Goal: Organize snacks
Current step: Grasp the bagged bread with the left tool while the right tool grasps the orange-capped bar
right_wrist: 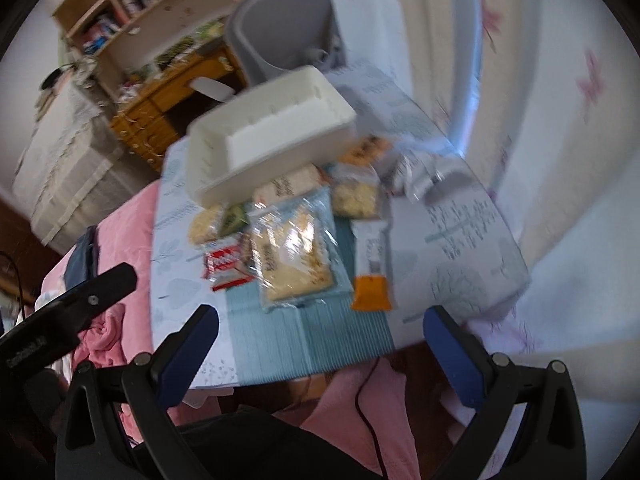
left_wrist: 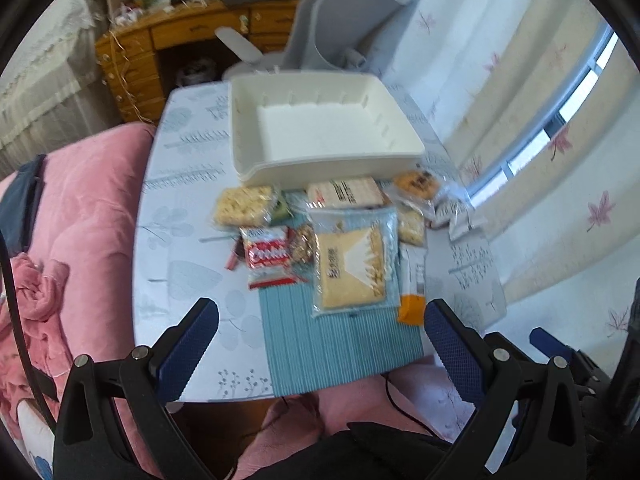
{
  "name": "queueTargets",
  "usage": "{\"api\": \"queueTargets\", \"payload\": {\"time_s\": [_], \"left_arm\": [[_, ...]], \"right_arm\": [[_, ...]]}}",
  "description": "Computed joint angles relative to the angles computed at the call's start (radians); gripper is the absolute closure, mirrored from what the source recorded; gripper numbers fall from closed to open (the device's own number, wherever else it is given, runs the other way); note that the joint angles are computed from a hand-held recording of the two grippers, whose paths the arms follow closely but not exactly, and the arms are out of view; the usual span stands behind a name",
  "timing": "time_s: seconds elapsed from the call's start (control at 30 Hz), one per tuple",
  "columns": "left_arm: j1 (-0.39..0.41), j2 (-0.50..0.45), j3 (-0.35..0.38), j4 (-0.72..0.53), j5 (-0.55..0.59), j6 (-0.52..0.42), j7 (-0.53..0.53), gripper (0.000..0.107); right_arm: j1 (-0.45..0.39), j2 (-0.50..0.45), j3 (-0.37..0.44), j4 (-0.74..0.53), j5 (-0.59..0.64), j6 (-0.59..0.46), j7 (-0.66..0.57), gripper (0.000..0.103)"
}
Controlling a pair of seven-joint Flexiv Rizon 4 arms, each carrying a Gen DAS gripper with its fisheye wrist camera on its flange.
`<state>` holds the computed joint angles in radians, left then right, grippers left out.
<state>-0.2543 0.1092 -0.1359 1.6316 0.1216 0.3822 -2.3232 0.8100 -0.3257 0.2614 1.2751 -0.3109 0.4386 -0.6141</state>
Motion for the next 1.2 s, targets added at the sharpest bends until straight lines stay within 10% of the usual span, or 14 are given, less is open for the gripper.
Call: {"api": "queueTargets", "payload": {"time_s": [0.53,1.2], "left_arm": [[0.006,-0.316,0.033,-0.162,-0.216,-0.136,0.131,0.005],[0.012,-0.681,0.064,-0.429,-0.369,-0.38,-0.04,0.005]], "right_arm": [[-0.057,-0.161,-0.011,-0.14,0.174,-0.215,-0.048,0.017],[-0.116,-0.485,-0.036,-0.601,0.404,-0.536,-0.255,0.047]]}}
